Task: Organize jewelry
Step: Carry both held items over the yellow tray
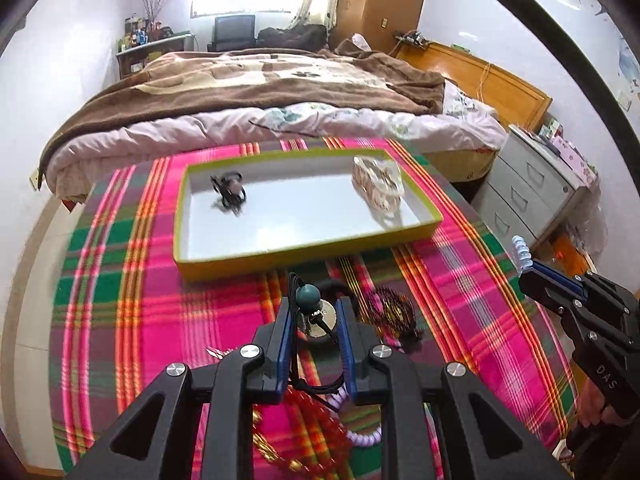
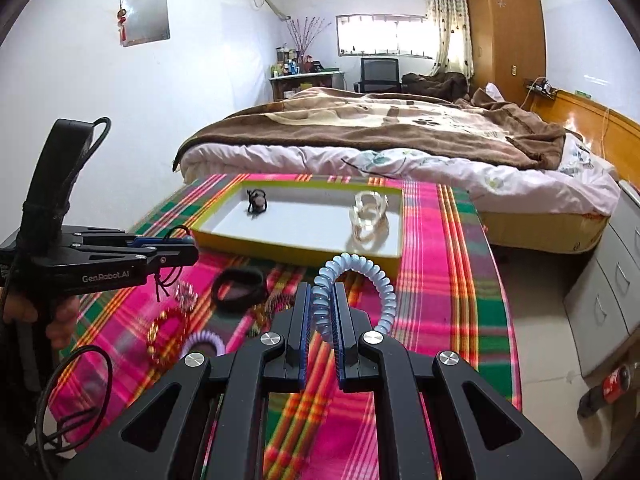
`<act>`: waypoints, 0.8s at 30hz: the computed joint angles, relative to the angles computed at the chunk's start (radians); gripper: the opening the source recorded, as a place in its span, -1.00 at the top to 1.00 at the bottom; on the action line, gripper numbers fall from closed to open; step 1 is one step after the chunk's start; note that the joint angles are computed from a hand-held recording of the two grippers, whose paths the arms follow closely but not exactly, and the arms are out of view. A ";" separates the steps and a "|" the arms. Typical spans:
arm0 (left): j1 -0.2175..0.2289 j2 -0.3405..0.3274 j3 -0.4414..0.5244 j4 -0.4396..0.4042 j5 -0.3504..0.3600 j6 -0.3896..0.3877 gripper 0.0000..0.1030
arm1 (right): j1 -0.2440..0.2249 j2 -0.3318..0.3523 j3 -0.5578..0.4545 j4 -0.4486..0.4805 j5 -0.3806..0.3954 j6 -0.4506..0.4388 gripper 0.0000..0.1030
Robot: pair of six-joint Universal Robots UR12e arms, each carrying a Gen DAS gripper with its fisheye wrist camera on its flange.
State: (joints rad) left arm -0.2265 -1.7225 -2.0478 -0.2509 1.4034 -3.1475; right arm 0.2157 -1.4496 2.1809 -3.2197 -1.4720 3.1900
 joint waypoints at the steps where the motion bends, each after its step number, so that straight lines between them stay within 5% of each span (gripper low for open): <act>1: 0.003 -0.001 0.006 -0.001 0.000 -0.001 0.59 | -0.001 0.006 -0.013 0.004 0.006 -0.005 0.80; 24: 0.055 -0.167 0.183 -0.077 -0.010 -0.049 0.59 | 0.022 0.254 -0.348 0.242 0.014 -0.081 0.81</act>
State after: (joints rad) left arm -0.1711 -1.8897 -1.8652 -0.3279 1.3933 -3.1969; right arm 0.2377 -1.1961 1.8333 -2.9774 -1.4579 3.1094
